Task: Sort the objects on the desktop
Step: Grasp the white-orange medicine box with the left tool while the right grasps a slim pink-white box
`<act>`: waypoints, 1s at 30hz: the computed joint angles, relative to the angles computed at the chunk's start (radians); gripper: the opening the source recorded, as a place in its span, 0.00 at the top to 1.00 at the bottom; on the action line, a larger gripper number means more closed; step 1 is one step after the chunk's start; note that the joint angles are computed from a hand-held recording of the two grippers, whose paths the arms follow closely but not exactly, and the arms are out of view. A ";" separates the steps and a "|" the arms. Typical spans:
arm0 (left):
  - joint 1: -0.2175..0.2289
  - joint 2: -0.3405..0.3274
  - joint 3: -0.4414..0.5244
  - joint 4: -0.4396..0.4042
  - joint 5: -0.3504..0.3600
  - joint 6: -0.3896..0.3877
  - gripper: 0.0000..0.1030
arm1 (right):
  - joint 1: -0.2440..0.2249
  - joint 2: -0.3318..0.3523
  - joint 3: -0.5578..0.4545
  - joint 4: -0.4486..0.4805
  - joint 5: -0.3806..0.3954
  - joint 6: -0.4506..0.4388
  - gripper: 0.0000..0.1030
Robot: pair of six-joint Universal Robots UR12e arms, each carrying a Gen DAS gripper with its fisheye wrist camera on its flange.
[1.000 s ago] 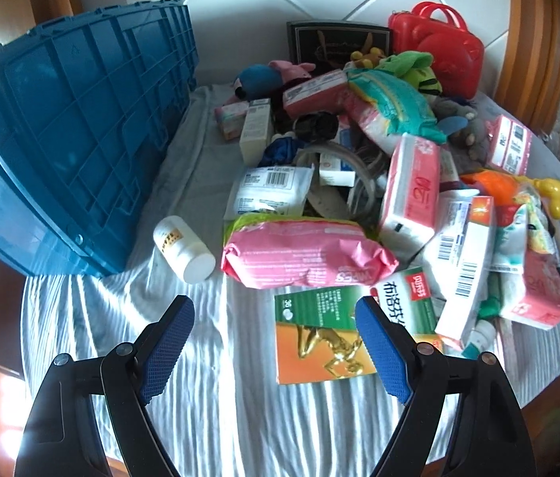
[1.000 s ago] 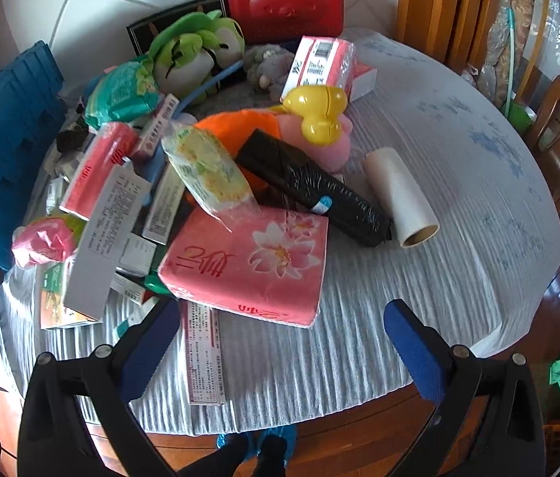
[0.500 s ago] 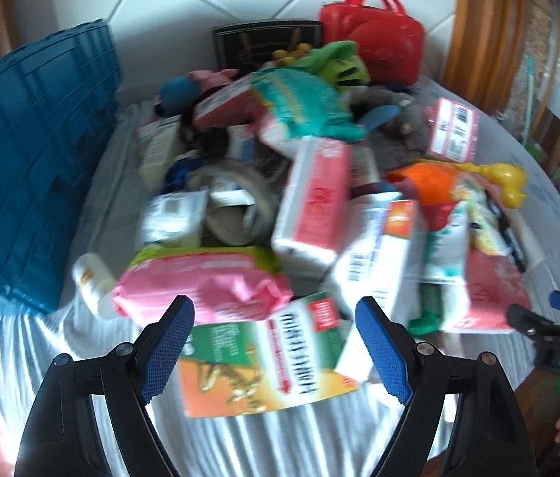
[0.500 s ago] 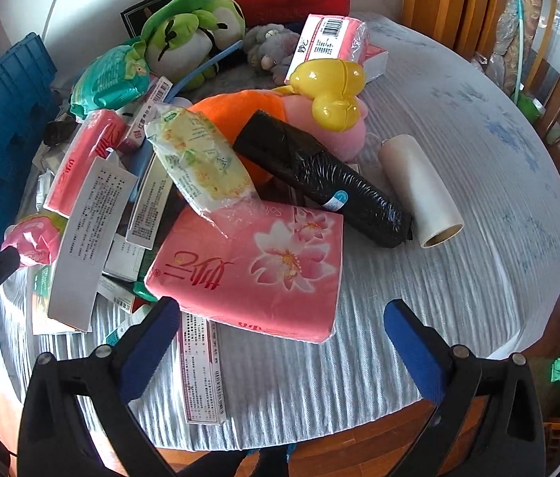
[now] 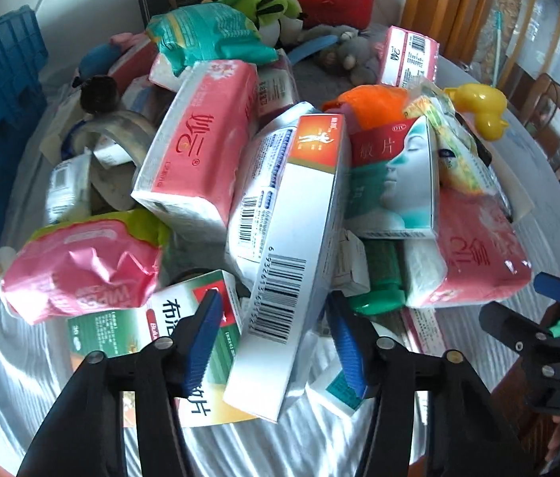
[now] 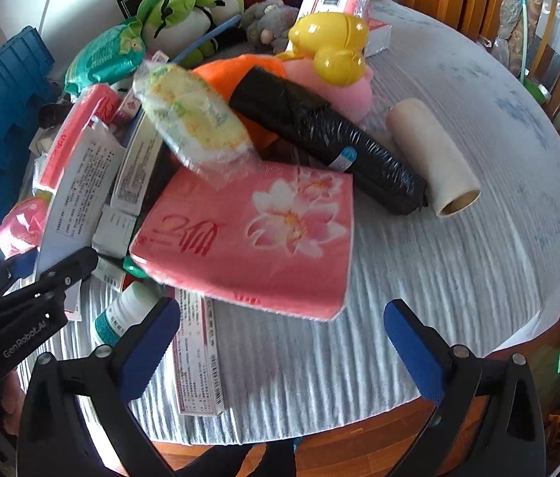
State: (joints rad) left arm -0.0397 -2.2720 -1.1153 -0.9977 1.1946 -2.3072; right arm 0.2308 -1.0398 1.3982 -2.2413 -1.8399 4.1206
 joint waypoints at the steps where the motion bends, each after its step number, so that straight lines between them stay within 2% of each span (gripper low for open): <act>1: 0.001 0.003 -0.006 -0.001 -0.003 0.012 0.65 | 0.002 0.003 0.000 -0.003 0.009 0.001 0.00; 2: 0.001 0.005 -0.010 -0.004 -0.001 0.018 0.71 | 0.004 0.006 -0.002 -0.001 0.017 0.002 0.00; 7: 0.007 0.017 -0.041 0.026 0.010 0.019 0.74 | 0.018 0.030 -0.027 0.015 0.045 -0.022 0.02; 10: 0.014 0.024 -0.057 0.037 0.008 0.023 0.74 | 0.024 0.045 -0.042 0.015 0.056 -0.035 0.23; 11: 0.016 0.027 -0.063 0.042 0.007 0.027 0.74 | 0.025 0.050 -0.046 0.014 0.060 -0.036 0.35; 20: 0.030 0.034 -0.086 0.062 0.009 0.045 0.74 | 0.037 0.089 -0.094 0.013 0.073 -0.065 0.37; 25: 0.031 0.035 -0.096 0.070 0.011 0.035 0.74 | 0.046 0.114 -0.143 0.076 0.020 -0.081 0.53; 26: 0.031 0.034 -0.096 0.071 0.012 0.032 0.74 | 0.048 0.119 -0.153 0.094 0.010 -0.083 0.59; 30: 0.032 0.036 -0.101 0.078 0.013 0.033 0.74 | 0.054 0.133 -0.184 0.139 -0.017 -0.087 0.61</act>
State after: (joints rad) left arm -0.0080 -2.2364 -1.2167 -0.9202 1.2077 -2.2746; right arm 0.2852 -0.9072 1.2144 -2.1020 -1.8566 4.0340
